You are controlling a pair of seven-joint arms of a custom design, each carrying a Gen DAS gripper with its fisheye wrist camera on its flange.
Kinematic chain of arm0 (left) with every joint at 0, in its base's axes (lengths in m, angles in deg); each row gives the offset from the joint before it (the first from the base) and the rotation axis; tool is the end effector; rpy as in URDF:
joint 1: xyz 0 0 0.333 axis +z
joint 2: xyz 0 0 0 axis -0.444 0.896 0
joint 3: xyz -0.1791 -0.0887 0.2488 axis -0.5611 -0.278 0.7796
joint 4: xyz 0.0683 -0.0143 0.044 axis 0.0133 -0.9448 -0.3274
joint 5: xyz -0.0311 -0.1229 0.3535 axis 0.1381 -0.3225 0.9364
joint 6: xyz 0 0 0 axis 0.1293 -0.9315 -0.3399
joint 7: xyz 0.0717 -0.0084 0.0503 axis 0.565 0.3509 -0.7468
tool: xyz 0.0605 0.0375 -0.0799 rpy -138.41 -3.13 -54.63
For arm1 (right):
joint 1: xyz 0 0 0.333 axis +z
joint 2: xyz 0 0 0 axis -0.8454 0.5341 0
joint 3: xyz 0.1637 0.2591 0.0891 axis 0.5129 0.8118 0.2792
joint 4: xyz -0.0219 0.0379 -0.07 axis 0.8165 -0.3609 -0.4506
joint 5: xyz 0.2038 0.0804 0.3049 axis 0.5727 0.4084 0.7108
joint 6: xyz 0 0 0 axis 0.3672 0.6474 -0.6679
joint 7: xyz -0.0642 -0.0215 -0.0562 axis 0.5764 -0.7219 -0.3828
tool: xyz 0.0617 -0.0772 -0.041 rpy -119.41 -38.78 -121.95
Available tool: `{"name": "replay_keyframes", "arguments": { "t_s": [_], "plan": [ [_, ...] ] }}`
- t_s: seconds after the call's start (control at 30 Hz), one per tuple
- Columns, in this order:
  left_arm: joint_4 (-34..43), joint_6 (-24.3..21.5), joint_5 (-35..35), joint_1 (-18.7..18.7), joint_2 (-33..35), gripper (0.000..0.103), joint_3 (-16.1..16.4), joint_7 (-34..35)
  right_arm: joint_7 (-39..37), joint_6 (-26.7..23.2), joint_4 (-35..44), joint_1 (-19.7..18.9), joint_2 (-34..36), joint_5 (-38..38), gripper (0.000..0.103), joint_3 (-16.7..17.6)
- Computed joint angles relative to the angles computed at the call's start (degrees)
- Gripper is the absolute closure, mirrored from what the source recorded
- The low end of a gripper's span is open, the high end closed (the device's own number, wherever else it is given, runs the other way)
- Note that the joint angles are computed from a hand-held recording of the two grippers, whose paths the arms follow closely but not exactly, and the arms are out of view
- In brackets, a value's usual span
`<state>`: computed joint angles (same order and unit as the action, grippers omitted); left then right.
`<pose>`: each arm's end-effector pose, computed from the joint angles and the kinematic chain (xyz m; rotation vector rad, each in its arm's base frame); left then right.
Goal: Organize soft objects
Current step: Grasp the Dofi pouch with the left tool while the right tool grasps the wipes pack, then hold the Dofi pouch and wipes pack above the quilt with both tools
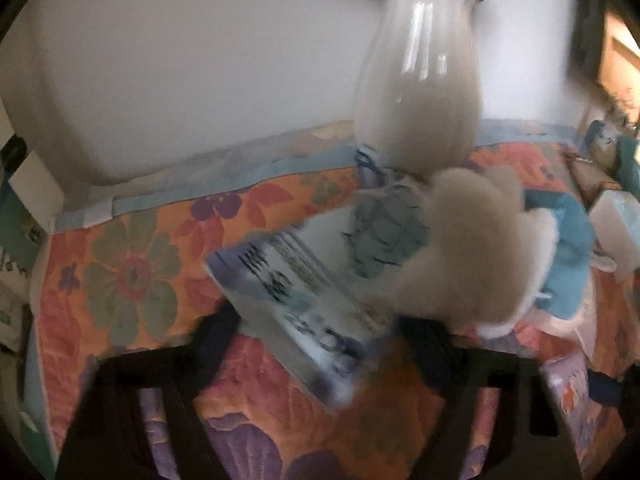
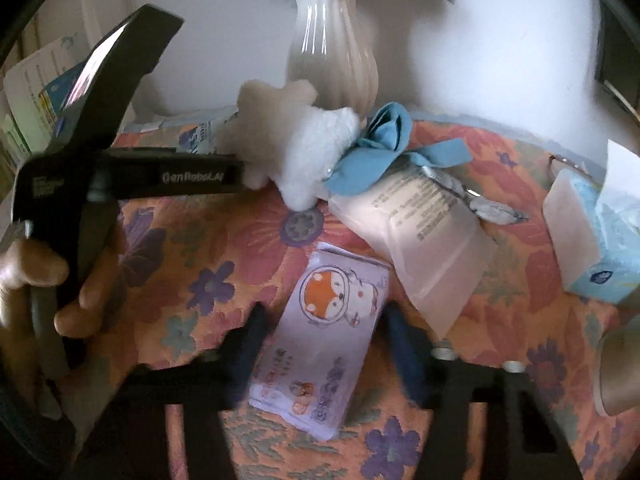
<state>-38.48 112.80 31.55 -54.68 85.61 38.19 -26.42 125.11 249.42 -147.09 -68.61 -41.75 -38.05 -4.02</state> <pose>0.6831 -0.3195 0.2761 -1.9014 1.7287 -0.5731 0.6365 0.0844 0.2697 -2.1970 1.3142 -0.3395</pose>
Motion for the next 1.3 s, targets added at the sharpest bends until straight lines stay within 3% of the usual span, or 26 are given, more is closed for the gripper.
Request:
{"name": "replay_keyframes", "arguments": {
  "t_s": [0.03, 0.1, 0.17, 0.23, 0.37, 0.43, 0.47, 0.6, 0.7, 0.73, 0.77, 0.8, 0.87, 0.93, 1.07, 1.1, 1.17, 1.2, 1.3],
  "plan": [
    [-1.7, 0.1, 0.6, -0.8, -1.1, 0.054, 0.6, -1.1, -1.0, 0.0, -0.1, -1.4, 0.1, 0.7, 0.062, 1.3],
    [-5.0, -0.1, 3.4, -3.2, -3.5, 0.059, 2.5, -4.3, -3.4, -1.3, 0.2, -4.8, 0.6, 2.8, 0.063, 4.6],
    [-9.9, 0.4, 6.7, -5.1, -7.2, 0.059, 3.6, -9.2, -8.9, -4.9, 0.4, -11.2, 1.0, 7.4, 0.065, 9.8],
    [-15.3, 1.0, 9.7, -6.3, -11.4, 0.059, 3.6, -14.9, -13.1, -5.8, -0.6, -14.3, 0.1, 11.2, 0.065, 12.2],
    [-23.9, -0.1, 14.3, -8.1, -18.0, 0.059, 2.2, -24.2, -19.1, -10.8, -4.1, -17.0, -3.8, 14.9, 0.065, 11.8],
    [-27.0, -1.0, 16.2, -7.6, -20.1, 0.059, -0.2, -29.6, -24.2, -9.1, -6.6, -17.9, -5.6, 18.0, 0.065, 11.9],
    [-27.0, -0.6, 15.7, -8.4, -19.8, 0.059, 0.2, -30.8, -26.8, -8.1, -7.5, -18.5, -6.1, 19.8, 0.065, 12.1],
    [-31.3, 3.0, 20.3, -8.2, -21.6, 0.052, -1.6, -40.8, -26.5, -14.7, -5.9, -17.5, -6.1, 21.5, 0.065, 8.2],
    [-31.8, 4.0, 22.0, -6.5, -22.1, 0.048, -4.0, -41.6, -24.7, -18.4, -4.9, -15.5, -6.0, 21.4, 0.059, 5.0],
    [-31.9, 2.6, 22.6, -6.3, -22.6, 0.041, -4.6, -41.6, -24.9, -18.9, -4.5, -14.8, -5.9, 22.1, 0.054, 4.6],
    [-31.8, 0.2, 23.1, -6.3, -23.1, 0.022, -5.1, -41.8, -25.2, -18.7, -4.4, -13.8, -5.9, 22.7, 0.048, 4.2],
    [-31.6, -2.4, 24.5, -6.6, -23.4, 0.015, -5.2, -42.9, -25.8, -18.0, -4.7, -13.0, -6.2, 23.5, 0.045, 3.7],
    [-29.8, -6.3, 28.3, -6.8, -22.9, 0.015, -5.2, -43.7, -26.7, -16.2, -5.4, -10.9, -6.8, 24.2, 0.043, 2.3],
    [-26.8, -7.7, 26.1, -4.3, -21.0, 0.015, -7.3, -37.5, -26.9, -14.0, -5.6, -8.0, -6.9, 24.4, 0.042, 1.0],
    [-22.4, -3.6, 21.2, 0.7, -16.5, 0.018, -10.4, -27.0, -27.8, -14.4, -5.1, -5.2, -7.1, 25.8, 0.04, -1.9],
    [-21.7, -3.8, 20.9, 0.1, -15.7, 0.04, -9.7, -26.5, -28.0, -14.9, -4.9, -4.7, -7.1, 26.5, 0.04, -2.5],
    [-20.8, -4.9, 20.4, -1.0, -14.8, 0.055, -8.8, -26.3, -27.7, -14.3, -4.6, -3.2, -7.1, 27.7, 0.041, -4.0],
    [-21.4, -4.2, 21.6, -1.9, -15.2, 0.058, -7.7, -28.3, -27.4, -13.4, -4.5, -2.1, -7.0, 28.0, 0.042, -4.9],
    [-24.0, -8.1, 28.4, -6.1, -18.2, 0.058, -4.6, -40.0, -29.7, -9.6, -5.1, 0.5, -7.4, 30.9, 0.064, -6.2]
  ]
}}
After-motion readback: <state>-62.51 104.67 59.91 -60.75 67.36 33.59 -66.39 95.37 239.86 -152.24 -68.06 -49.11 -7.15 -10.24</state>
